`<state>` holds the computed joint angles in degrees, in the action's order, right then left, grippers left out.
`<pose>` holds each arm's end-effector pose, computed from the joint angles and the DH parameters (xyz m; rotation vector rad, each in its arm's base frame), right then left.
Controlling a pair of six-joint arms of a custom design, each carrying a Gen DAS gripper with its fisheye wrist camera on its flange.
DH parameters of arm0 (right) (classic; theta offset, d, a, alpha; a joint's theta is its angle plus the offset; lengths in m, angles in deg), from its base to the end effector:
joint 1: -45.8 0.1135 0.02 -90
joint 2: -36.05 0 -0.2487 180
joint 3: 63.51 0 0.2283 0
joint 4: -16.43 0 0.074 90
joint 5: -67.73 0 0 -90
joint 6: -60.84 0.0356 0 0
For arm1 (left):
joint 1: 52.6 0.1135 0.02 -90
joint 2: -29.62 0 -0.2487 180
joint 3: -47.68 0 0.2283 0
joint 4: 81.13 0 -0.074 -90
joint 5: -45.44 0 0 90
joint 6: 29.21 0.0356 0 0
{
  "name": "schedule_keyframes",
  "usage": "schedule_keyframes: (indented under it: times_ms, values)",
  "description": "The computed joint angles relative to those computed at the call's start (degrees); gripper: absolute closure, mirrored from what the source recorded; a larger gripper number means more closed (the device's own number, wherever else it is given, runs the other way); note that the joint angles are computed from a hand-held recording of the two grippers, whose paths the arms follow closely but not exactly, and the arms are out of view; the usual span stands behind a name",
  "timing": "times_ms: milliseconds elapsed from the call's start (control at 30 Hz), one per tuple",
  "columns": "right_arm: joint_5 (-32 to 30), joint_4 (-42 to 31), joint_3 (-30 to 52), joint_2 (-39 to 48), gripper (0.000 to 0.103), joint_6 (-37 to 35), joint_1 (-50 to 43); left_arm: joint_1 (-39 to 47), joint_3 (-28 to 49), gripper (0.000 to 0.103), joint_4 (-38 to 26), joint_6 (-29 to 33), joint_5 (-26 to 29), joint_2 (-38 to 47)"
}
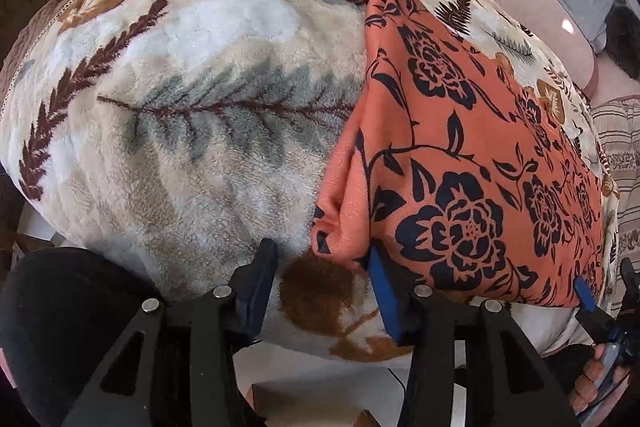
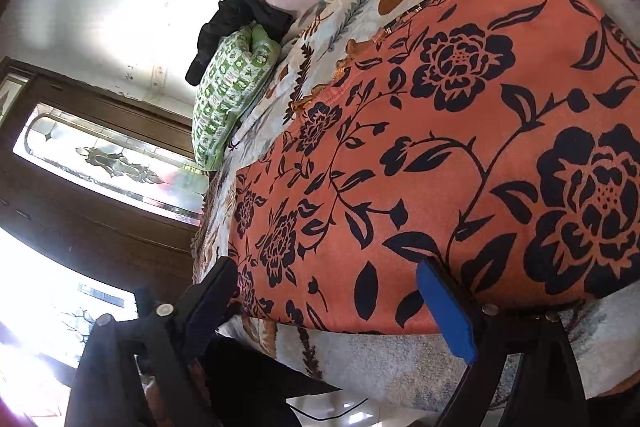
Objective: Fold small clothes
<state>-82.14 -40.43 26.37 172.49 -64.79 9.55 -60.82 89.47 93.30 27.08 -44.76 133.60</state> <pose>0.2891 -0.1738 0.0298 0.1752 2.3935 1.2817 0.2257 -0.0325 0.0515 -0.6124 2.7031 -0.1904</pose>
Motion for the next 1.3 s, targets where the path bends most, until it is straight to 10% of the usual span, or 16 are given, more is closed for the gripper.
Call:
schedule_keyframes:
  times_ms: [200,433,567,600,667,933,1100,1300]
  values:
    - [-1.2,-1.2,0.8,0.4,0.01,-0.5,-1.5,-4.8,5.2,0.038,-8.3,6.0,-9.7,-13.2]
    - [-1.2,0.4,0.3,-0.2,0.01,0.0,-0.8,0.4,39.2,0.028,-14.6,25.1,-10.8,14.2]
    - [-1.0,1.4,-0.2,-0.5,0.01,-0.1,-0.8,2.7,52.6,0.03,-19.5,26.2,-8.5,25.0]
    - [-1.0,1.4,-0.1,-0.4,0.01,0.0,-0.8,3.4,54.3,0.036,-20.6,25.8,-6.9,26.6]
    - [-1.0,2.1,0.0,-0.2,0.01,0.8,-0.4,4.3,58.9,0.098,-25.6,25.6,-4.5,30.2]
    - [0.6,6.9,-2.6,-2.5,0.01,3.9,1.1,5.5,51.4,0.099,-15.7,23.5,-5.2,29.8]
    - [-6.3,-7.9,8.0,-2.0,0.01,-1.5,-1.7,5.6,49.8,0.099,-13.9,23.6,-5.1,28.4]
    - [15.1,18.3,22.2,0.6,0.01,24.7,0.1,6.4,48.9,0.099,-12.7,23.7,-4.1,28.1]
